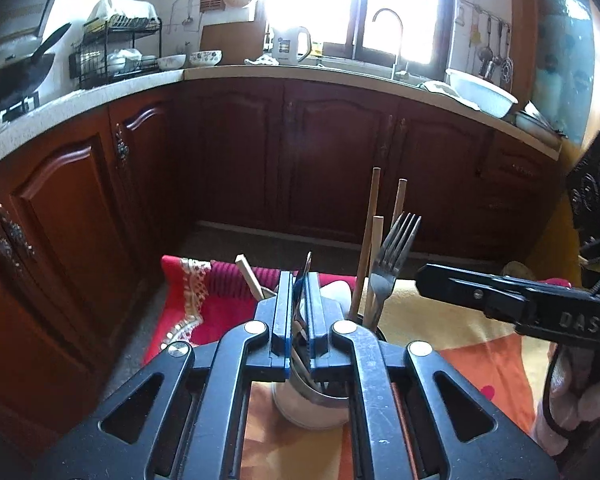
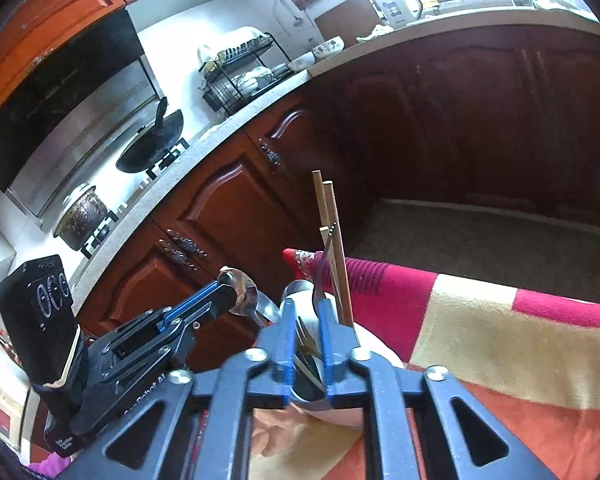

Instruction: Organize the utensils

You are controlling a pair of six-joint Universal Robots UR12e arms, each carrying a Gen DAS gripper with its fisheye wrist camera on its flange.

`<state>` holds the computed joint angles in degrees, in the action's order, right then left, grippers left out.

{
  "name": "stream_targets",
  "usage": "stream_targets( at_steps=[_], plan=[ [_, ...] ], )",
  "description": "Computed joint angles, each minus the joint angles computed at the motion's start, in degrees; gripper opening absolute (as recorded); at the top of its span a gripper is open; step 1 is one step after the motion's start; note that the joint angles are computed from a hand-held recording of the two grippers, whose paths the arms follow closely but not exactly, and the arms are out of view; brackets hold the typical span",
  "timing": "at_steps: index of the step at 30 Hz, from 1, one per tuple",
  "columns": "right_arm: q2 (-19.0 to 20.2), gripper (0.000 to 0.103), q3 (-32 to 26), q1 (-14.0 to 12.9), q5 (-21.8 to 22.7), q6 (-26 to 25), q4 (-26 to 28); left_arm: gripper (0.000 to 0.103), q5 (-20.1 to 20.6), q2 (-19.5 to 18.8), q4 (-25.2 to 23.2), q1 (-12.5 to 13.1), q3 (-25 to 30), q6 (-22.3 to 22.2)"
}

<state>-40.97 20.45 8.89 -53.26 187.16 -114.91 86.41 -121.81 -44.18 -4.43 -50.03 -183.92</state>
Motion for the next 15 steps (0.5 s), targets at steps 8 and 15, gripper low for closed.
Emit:
stream_targets(
  at_steps=[8,15],
  plan=[
    [-6.75,0.016,12.00,-0.17,-2.68,-1.74,-4.88,0.059,1.24,2.08,1.62,-0.43,-2.93,-2.59],
    [-10.16,0.023,17.12,1.21,-11.40,-4.90,-6.43,0.059,5.84,4.22,0.53,-1.37,-5.89,-5.10]
  ],
)
